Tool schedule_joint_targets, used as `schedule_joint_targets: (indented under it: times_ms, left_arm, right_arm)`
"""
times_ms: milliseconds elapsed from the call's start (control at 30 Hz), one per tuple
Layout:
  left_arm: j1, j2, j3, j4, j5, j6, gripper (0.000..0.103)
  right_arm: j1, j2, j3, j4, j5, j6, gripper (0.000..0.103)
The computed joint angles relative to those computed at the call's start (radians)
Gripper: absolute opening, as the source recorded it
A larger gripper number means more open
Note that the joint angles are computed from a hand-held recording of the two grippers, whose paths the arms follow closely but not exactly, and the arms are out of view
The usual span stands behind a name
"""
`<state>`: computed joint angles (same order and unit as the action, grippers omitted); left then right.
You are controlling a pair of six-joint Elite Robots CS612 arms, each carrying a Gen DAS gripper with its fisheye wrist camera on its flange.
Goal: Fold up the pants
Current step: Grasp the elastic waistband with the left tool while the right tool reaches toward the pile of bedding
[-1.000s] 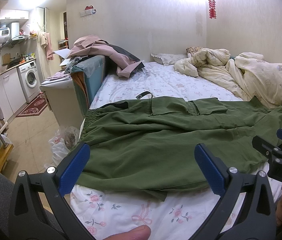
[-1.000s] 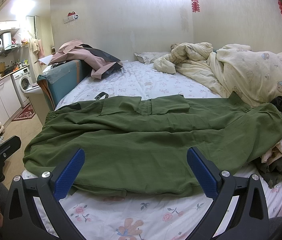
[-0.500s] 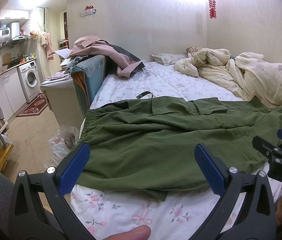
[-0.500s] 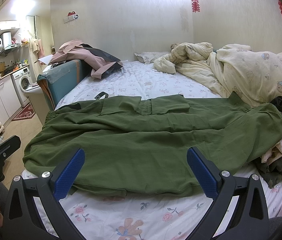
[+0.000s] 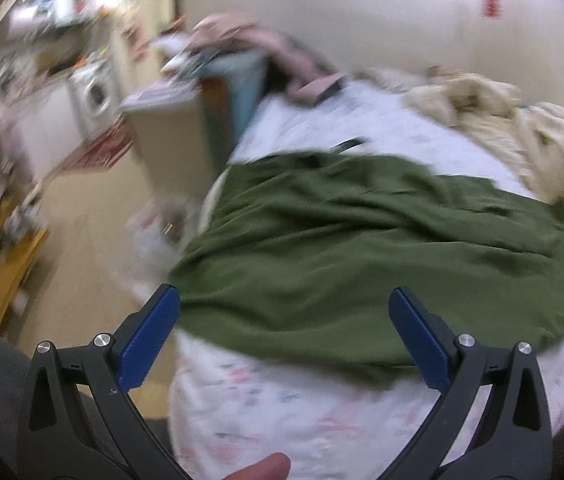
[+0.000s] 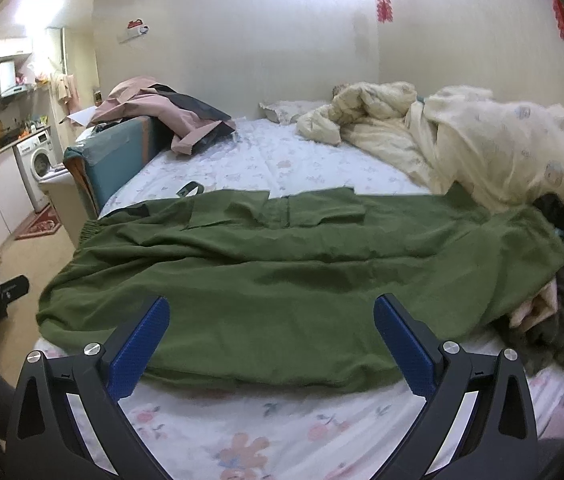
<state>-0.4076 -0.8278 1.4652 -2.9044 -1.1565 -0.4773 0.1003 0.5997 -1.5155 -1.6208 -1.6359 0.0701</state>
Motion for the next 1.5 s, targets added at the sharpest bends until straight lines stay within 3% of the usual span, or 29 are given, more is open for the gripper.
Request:
schedule_joint_targets:
  times_ms: [133, 233, 333, 433, 500, 600, 633, 667, 700, 733, 800, 900, 1000, 1167, 1300, 1500]
  left_arm:
    - [0.059, 0.022, -0.04, 0.168, -0.021, -0.173, 0.103]
    - [0.105, 0.052, -0.071, 0.264, -0.066, -0.317, 0.102]
    - [0.145, 0.086, -0.102, 0.335, -0.17, -0.445, 0.101]
    - [0.174, 0.127, -0.127, 0.297, -0.299, -0.505, 0.091]
    - [0.177, 0.15, -0.15, 0.297, -0.316, -0.49, 0.087]
    - [0.188, 0.181, -0.175, 0.246, -0.37, -0.484, 0.064]
    - [0.19, 0.184, -0.177, 0.223, -0.394, -0.496, 0.046]
    - [0.194, 0.184, -0.171, 0.191, -0.414, -0.504, 0.022]
    - [0.188, 0.185, -0.182, 0.202, -0.396, -0.507, 0.009]
    - [0.18, 0.172, -0.181, 0.242, -0.343, -0.497, 0.006]
    - [0.166, 0.146, -0.164, 0.235, -0.281, -0.483, 0.003]
    - [0.153, 0.109, -0.131, 0.177, -0.246, -0.443, 0.001]
    - [0.138, 0.069, -0.107, 0.1, -0.207, -0.357, 0.001]
    - [0.123, 0.063, -0.139, 0.095, -0.149, -0.257, 0.001]
    - [0.129, 0.083, -0.178, 0.125, -0.17, -0.279, 0.001]
    - [0.133, 0.083, -0.175, 0.124, -0.153, -0.306, 0.001]
  right_arm:
    - [-0.014, 0.001, 0.003, 0.041, 0.013, 0.004, 0.103]
    - [-0.033, -0.009, 0.015, 0.118, 0.053, 0.081, 0.103]
    - [-0.043, -0.014, 0.028, 0.146, 0.071, 0.131, 0.103]
    - [-0.039, -0.018, 0.042, 0.14, 0.063, 0.12, 0.103]
    - [-0.037, -0.019, 0.048, 0.137, 0.066, 0.115, 0.103]
    - [-0.037, -0.02, 0.052, 0.148, 0.065, 0.108, 0.103]
    - [-0.037, -0.021, 0.053, 0.151, 0.064, 0.108, 0.103]
    - [-0.037, -0.021, 0.053, 0.154, 0.06, 0.107, 0.103]
    - [-0.037, -0.021, 0.053, 0.157, 0.058, 0.109, 0.103]
    - [-0.038, -0.022, 0.055, 0.158, 0.057, 0.11, 0.103]
    - [-0.04, -0.023, 0.057, 0.16, 0.054, 0.118, 0.103]
    - [-0.045, -0.024, 0.06, 0.157, 0.062, 0.14, 0.103]
    - [-0.052, -0.026, 0.063, 0.163, 0.067, 0.163, 0.103]
    - [-0.065, -0.029, 0.063, 0.198, 0.063, 0.204, 0.103]
    - [-0.076, -0.033, 0.056, 0.224, 0.032, 0.231, 0.103]
    - [-0.15, -0.051, 0.038, 0.349, -0.023, 0.414, 0.102]
